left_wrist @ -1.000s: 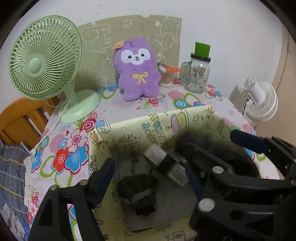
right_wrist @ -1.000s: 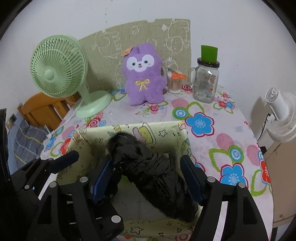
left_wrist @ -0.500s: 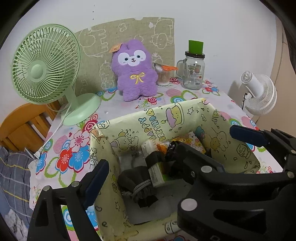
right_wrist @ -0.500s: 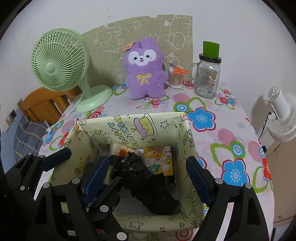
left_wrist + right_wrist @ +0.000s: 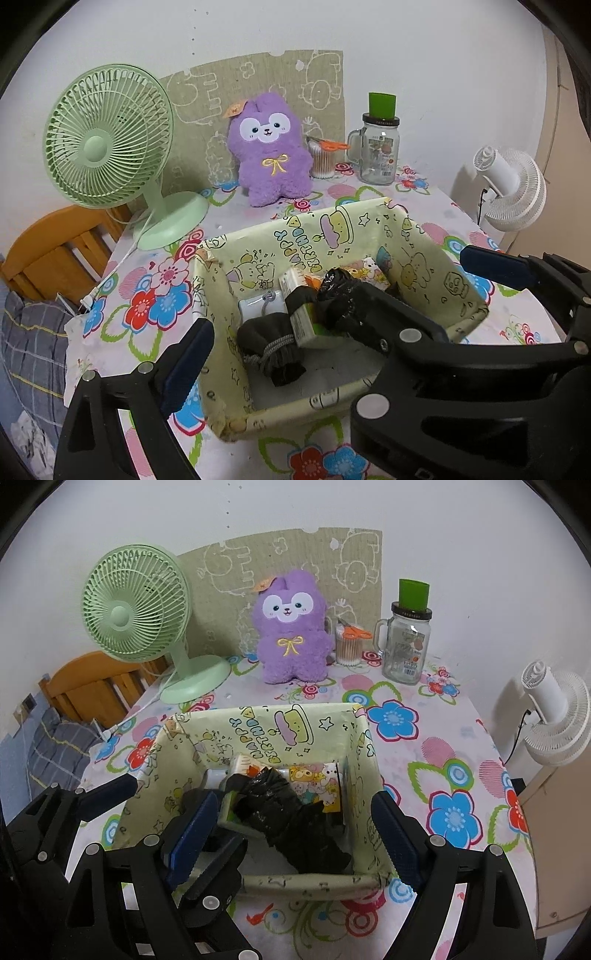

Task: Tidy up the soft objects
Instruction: 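Open both tools to release the items and withdraw them from the box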

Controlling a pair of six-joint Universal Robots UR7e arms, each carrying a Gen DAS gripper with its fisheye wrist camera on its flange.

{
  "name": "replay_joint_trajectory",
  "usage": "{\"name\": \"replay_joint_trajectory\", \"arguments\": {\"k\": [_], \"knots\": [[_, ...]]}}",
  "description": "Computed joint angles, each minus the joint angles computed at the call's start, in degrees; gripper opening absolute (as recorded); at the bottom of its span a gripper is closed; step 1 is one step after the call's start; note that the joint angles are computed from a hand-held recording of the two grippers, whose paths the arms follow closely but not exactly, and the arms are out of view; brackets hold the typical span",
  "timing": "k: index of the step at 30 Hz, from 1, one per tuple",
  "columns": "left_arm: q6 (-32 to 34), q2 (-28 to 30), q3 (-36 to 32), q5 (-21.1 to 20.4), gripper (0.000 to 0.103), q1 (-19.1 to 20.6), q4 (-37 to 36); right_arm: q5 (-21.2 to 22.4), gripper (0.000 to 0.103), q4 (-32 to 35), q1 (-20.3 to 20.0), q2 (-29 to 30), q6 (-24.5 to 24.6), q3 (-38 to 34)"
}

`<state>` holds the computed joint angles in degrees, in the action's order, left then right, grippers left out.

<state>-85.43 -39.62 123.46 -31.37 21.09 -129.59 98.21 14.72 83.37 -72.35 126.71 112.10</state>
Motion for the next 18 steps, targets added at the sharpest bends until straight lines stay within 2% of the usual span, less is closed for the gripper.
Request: {"name": "replay_joint_trajectory", "arguments": {"k": [18], "knots": [[-7.16,-0.43,-0.36,-0.93,0.096,-5.86,7.38,-3.56,0.087,0.11,-1.58,-7.8,-2.38,5.28]]}}
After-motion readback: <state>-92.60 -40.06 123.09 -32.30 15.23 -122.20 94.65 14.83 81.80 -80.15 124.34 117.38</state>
